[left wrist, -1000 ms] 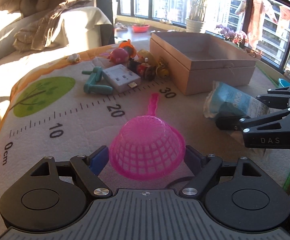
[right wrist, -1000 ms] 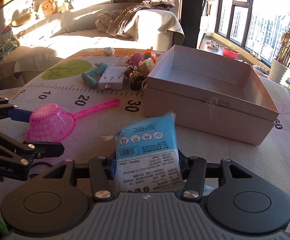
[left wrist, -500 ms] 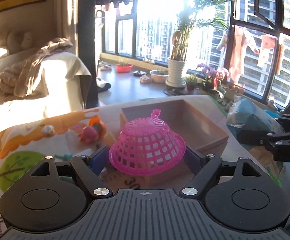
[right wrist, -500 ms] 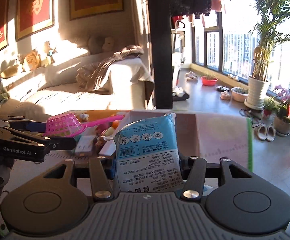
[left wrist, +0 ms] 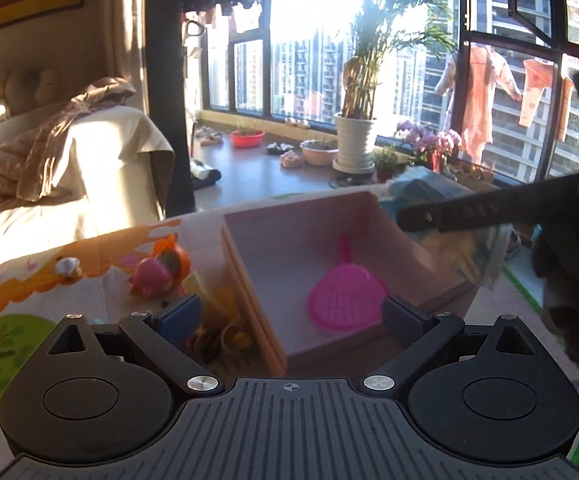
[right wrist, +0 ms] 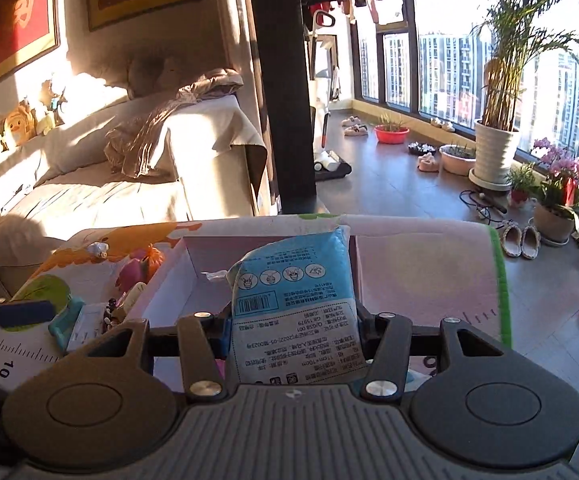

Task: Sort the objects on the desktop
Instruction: 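Carry the wipes pack and pink basket into the pink box and open both tools, then withdraw both tools from the pink box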

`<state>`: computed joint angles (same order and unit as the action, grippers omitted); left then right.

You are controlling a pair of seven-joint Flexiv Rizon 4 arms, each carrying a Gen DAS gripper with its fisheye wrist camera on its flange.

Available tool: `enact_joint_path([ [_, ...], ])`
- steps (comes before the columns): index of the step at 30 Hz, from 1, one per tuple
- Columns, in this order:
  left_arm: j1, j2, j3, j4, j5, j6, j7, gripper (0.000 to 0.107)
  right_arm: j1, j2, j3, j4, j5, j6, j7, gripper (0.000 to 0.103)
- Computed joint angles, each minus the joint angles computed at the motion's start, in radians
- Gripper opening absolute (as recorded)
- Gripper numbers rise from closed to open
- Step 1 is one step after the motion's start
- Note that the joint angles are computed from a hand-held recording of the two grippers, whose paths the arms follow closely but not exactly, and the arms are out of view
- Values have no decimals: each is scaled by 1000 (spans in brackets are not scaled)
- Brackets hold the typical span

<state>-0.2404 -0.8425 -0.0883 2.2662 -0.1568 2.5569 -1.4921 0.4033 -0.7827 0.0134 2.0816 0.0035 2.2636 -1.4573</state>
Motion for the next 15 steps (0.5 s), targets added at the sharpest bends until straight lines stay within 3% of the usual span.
enact_joint_path([
  [4,17,-1,17,80,-4,8,-19,100,152,-50,-121,-97,118,-134,-9,60],
  [6,33,-14,26,110,0,26,-36,101,218,-75,-182,-105,186,-98,-35,70],
  [9,79,-35,22,139,16,31,-86,101,206,-70,-168,-93,214,-48,-50,77],
  [13,111,-56,23,148,13,28,-145,101,328,-97,-293,-115,368,-100,-116,77],
  [14,120,-59,24,151,17,29,-158,101,320,-88,-287,-125,387,-155,-126,74],
  [15,126,-60,26,155,21,31,-169,101,284,-73,-259,-121,340,-197,-88,62],
])
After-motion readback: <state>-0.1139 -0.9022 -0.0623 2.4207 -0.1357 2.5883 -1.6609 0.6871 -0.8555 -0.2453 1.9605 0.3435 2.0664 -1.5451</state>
